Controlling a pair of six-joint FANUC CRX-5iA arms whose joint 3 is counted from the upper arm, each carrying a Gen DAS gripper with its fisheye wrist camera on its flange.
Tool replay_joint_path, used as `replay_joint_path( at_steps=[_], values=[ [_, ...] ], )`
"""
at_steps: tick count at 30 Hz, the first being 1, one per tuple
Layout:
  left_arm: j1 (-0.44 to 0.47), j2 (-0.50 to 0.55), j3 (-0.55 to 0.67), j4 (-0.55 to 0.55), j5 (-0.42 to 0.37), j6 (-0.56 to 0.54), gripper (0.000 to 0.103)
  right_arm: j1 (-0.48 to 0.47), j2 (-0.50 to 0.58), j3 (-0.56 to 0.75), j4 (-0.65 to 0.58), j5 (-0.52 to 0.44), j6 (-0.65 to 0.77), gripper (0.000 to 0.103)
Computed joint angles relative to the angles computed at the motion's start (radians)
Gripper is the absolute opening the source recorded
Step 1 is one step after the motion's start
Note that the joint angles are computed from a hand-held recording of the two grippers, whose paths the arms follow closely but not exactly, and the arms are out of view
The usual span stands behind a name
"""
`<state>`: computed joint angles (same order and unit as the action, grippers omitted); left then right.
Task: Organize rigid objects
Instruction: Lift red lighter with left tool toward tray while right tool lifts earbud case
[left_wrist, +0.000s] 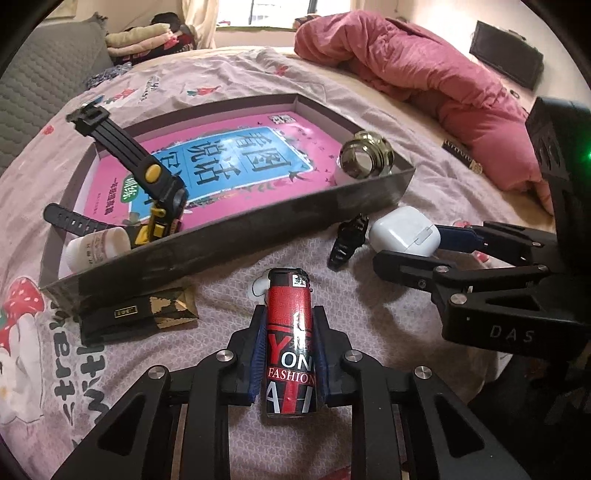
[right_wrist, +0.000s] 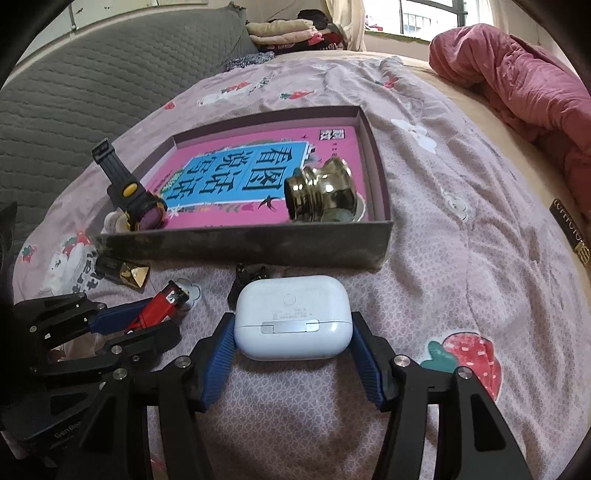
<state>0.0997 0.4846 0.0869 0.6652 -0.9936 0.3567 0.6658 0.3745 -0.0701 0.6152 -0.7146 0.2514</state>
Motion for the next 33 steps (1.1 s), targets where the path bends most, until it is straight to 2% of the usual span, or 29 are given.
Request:
replay_joint_path(
  at_steps=[16, 26, 33],
  values=[
    [0.029, -0.037, -0.042, 0.056, 0.034, -0.017, 0.023, 0.001, -0.061, -0.102, 0.178, 0.095, -0.158, 0.059],
    [0.047, -0.044, -0.045, 0.096, 0.060, -0.009, 0.023, 0.001, -0.076, -0.134, 0.303, 0.116, -0.232, 0.059],
    [0.051, -0.055, -0.058, 0.154, 0.107, -0.058, 0.023, -0.006, -0.078, -0.146, 0.363, 0.138, -0.259, 0.059]
  ],
)
